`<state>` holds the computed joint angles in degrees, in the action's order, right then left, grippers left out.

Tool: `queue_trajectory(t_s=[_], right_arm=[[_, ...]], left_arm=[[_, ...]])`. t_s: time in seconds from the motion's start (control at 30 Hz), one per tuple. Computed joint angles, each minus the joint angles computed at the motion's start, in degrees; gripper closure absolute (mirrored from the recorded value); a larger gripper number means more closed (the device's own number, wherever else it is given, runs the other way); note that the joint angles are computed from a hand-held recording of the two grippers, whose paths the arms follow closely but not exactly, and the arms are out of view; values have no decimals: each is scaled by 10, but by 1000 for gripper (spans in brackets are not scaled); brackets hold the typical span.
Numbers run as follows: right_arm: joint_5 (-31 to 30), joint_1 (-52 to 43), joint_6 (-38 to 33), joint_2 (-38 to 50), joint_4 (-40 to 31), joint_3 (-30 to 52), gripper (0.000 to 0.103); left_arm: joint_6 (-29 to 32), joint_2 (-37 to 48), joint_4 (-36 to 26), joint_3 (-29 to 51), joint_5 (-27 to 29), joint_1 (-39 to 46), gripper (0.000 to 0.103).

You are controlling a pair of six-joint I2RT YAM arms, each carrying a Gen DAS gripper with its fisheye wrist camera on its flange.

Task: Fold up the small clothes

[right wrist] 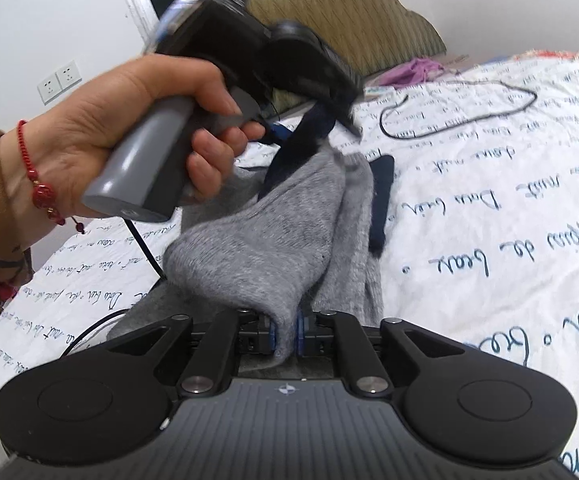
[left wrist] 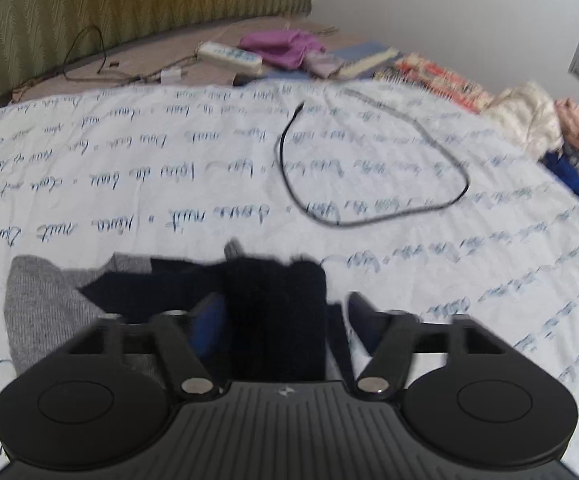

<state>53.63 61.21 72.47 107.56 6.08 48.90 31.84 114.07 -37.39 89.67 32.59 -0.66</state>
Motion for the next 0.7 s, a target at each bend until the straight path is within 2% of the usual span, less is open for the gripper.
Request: queue_trajectory(t_s=[0.07, 0.1, 0.27, 0.33, 0.5, 0.57, 0.7], right_arm=[[-9, -2, 8, -3, 19, -13, 85], [-12, -3, 10, -4, 28, -19, 79], [-16, -1, 25, -7, 63, -41, 78], [-17, 0, 32, -11, 91, -58, 74], [-5, 7, 54, -21, 210, -126, 61], [6, 10, 70, -22, 266, -155, 60], [33, 19, 121, -8, 387, -213, 61]], left_arm=[[5, -5, -5, 6, 19, 6, 29], [7, -6, -9, 10, 23, 9, 29], [38, -12, -28, 21, 38, 45, 29], [67, -18, -30, 11, 39, 71, 29], [177, -35, -42, -37, 70, 162, 28], [220, -32, -56, -45, 81, 198, 24], [302, -19, -82, -51, 106, 270, 24]])
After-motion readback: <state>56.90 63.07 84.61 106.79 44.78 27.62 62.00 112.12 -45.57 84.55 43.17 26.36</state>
